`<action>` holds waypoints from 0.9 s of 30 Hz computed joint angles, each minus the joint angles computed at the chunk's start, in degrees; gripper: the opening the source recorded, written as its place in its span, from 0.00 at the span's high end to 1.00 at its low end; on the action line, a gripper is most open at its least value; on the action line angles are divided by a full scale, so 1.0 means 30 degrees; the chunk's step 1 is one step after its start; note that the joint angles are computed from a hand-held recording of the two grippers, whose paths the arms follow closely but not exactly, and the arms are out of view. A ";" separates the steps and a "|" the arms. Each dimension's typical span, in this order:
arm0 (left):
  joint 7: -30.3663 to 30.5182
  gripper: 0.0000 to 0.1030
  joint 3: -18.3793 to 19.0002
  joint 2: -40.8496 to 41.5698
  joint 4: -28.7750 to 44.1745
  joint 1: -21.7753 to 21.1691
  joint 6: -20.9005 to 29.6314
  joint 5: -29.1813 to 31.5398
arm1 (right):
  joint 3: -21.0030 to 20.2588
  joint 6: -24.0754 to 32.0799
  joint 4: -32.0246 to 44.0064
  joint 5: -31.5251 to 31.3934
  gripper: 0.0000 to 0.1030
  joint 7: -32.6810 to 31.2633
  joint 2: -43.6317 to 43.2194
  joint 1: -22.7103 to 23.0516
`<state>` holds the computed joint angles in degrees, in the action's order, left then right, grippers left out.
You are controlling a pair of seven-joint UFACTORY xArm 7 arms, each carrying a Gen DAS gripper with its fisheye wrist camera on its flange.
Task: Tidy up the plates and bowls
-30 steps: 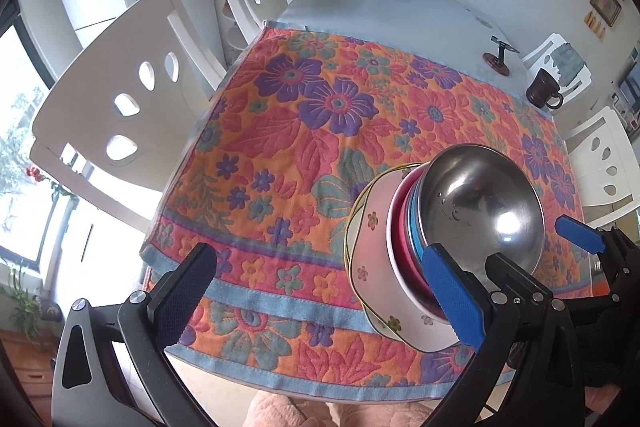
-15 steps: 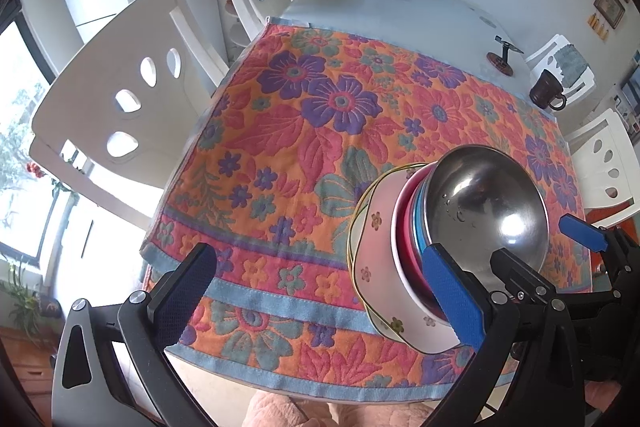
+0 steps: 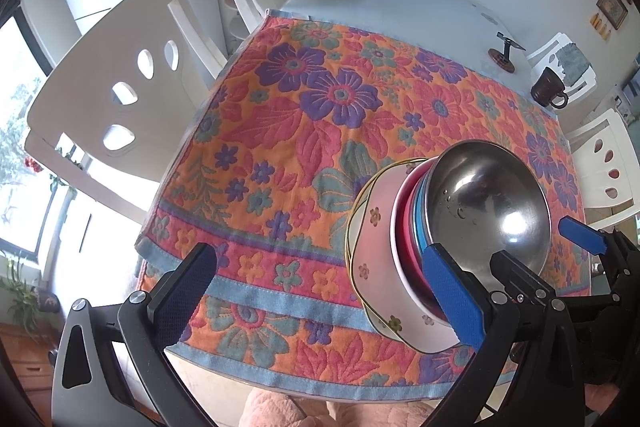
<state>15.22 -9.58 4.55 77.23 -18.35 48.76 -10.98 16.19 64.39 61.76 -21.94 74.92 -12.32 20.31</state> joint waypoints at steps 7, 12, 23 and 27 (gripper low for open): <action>-0.0188 0.00 0.0035 0.0049 0.0054 -0.0002 0.0050 0.0147 | -0.0095 -0.0412 -0.0126 0.0167 0.00 -0.0224 0.0018 0.0053; -0.0461 0.00 0.0070 0.0084 0.0079 0.0027 0.0159 0.0277 | -0.0222 -0.0765 -0.0252 0.0469 0.00 -0.0833 0.0044 0.0047; -0.0621 0.00 0.0075 0.0124 0.0134 0.0068 0.0196 0.0357 | -0.0205 -0.1302 -0.0521 0.0724 0.00 -0.1311 -0.0069 -0.0100; -0.0500 0.00 0.0068 0.0120 0.0135 0.0094 0.0251 0.0211 | -0.0185 -0.1357 -0.0516 0.0705 0.00 -0.1344 -0.0056 -0.0121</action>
<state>13.72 -9.37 4.91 77.64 -18.06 49.52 -10.35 15.64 60.32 60.21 -19.82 70.89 -12.49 19.95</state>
